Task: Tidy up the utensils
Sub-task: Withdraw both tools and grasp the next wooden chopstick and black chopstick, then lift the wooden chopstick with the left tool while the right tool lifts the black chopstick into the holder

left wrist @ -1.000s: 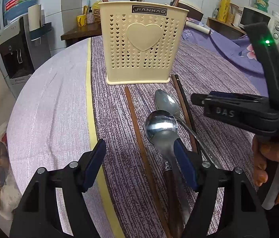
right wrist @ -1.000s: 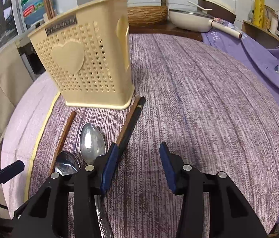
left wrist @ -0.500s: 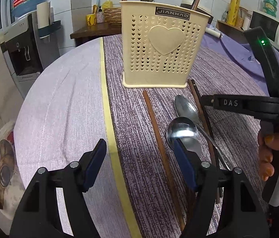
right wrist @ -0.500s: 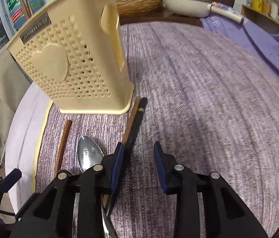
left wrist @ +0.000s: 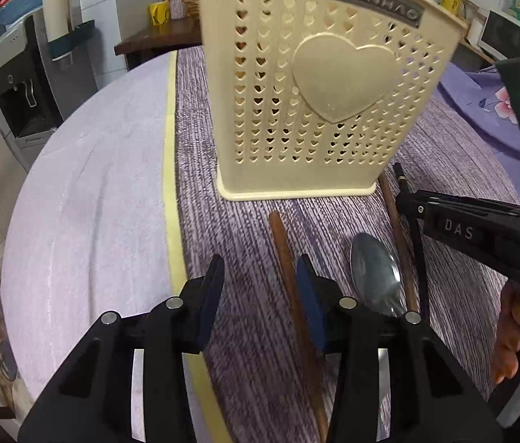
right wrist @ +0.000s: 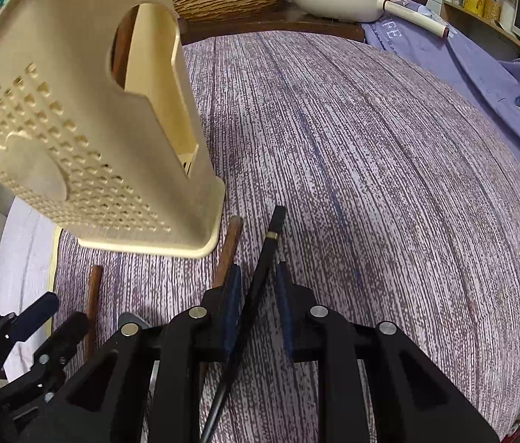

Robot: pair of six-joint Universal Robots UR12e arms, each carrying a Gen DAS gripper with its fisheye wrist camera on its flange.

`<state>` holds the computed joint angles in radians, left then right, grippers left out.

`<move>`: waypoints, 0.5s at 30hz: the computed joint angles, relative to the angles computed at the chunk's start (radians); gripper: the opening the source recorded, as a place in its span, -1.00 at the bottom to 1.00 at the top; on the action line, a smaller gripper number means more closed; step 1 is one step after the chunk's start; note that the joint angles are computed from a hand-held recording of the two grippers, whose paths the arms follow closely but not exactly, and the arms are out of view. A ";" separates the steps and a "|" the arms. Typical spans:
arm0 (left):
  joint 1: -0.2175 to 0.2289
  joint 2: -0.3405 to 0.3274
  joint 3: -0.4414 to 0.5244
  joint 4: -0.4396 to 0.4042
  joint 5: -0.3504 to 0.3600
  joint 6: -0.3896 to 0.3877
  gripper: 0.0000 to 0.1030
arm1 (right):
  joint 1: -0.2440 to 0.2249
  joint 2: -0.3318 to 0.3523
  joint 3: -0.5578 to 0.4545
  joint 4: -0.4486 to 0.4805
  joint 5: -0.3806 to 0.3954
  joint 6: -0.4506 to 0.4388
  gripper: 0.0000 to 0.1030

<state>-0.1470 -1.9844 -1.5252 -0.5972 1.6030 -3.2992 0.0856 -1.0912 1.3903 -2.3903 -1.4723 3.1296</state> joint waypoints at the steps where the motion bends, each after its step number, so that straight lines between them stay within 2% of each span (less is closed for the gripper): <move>1: -0.001 -0.007 0.011 -0.011 0.002 0.001 -0.22 | 0.001 0.003 -0.005 0.003 -0.003 0.003 -0.62; 6: -0.016 -0.040 0.055 -0.038 0.058 0.021 -0.38 | 0.005 0.011 -0.014 -0.007 -0.022 0.007 -0.64; 9: -0.018 -0.050 0.071 -0.047 0.059 0.020 -0.51 | 0.009 0.015 -0.014 -0.024 -0.034 0.032 -0.78; 13: -0.020 -0.059 0.081 -0.038 0.061 0.021 -0.81 | 0.006 0.010 0.004 -0.062 -0.026 0.056 -0.80; 15: -0.026 -0.064 0.084 -0.030 0.080 0.018 -0.82 | 0.003 0.012 0.011 -0.090 -0.019 0.065 -0.81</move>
